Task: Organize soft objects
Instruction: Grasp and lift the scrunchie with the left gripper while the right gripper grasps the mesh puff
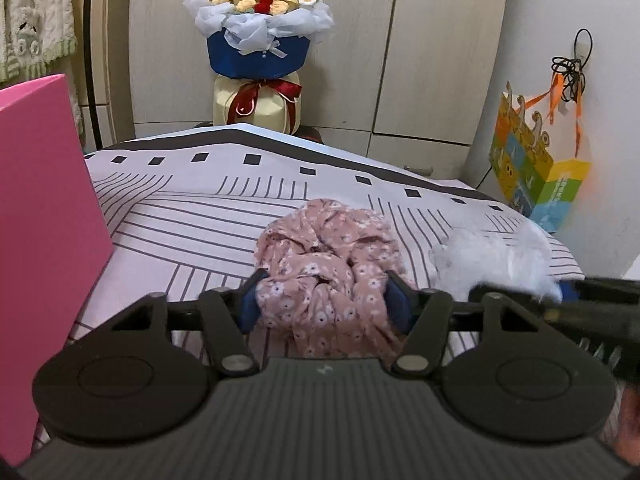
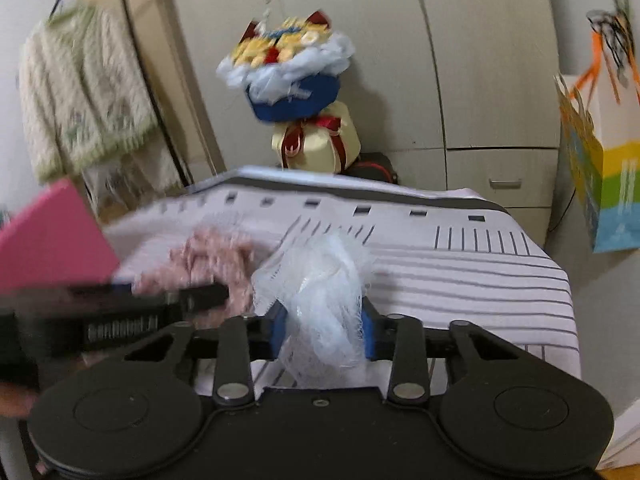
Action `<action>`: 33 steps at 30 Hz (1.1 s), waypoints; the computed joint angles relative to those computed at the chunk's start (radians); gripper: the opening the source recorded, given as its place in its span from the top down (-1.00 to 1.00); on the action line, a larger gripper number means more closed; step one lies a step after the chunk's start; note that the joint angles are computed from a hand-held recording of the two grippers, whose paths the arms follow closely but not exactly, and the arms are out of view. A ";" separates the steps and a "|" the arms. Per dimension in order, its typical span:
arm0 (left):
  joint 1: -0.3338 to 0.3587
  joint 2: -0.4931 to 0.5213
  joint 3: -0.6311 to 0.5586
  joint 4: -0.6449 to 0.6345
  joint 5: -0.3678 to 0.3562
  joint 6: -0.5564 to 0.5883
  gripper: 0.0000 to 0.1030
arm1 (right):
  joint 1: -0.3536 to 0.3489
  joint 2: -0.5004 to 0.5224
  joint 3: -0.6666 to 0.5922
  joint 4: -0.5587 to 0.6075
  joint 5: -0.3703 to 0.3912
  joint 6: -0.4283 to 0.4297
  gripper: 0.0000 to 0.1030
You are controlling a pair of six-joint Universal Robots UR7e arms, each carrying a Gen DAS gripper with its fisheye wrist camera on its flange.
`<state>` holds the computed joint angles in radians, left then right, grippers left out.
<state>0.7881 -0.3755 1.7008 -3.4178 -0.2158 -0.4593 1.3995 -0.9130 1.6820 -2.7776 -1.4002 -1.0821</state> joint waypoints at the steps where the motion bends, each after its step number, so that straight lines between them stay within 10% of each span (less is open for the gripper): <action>1: 0.000 -0.005 0.007 -0.010 -0.013 0.005 0.11 | 0.008 -0.008 0.025 -0.032 -0.027 -0.015 0.35; 5: -0.008 -0.072 0.071 0.108 -0.058 -0.177 0.67 | 0.021 -0.061 0.114 -0.102 -0.067 -0.082 0.40; 19: -0.149 -0.173 0.260 0.253 -0.021 -0.409 0.71 | -0.014 -0.223 0.314 -0.184 -0.073 0.060 0.39; 33: -0.271 -0.263 0.427 0.278 -0.140 -0.509 0.70 | -0.109 -0.389 0.516 -0.239 -0.017 0.163 0.38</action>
<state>0.5170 -0.6382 2.1279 -3.1397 -0.3554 -0.9682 1.2909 -1.3016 2.1984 -3.0170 -1.4176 -0.9193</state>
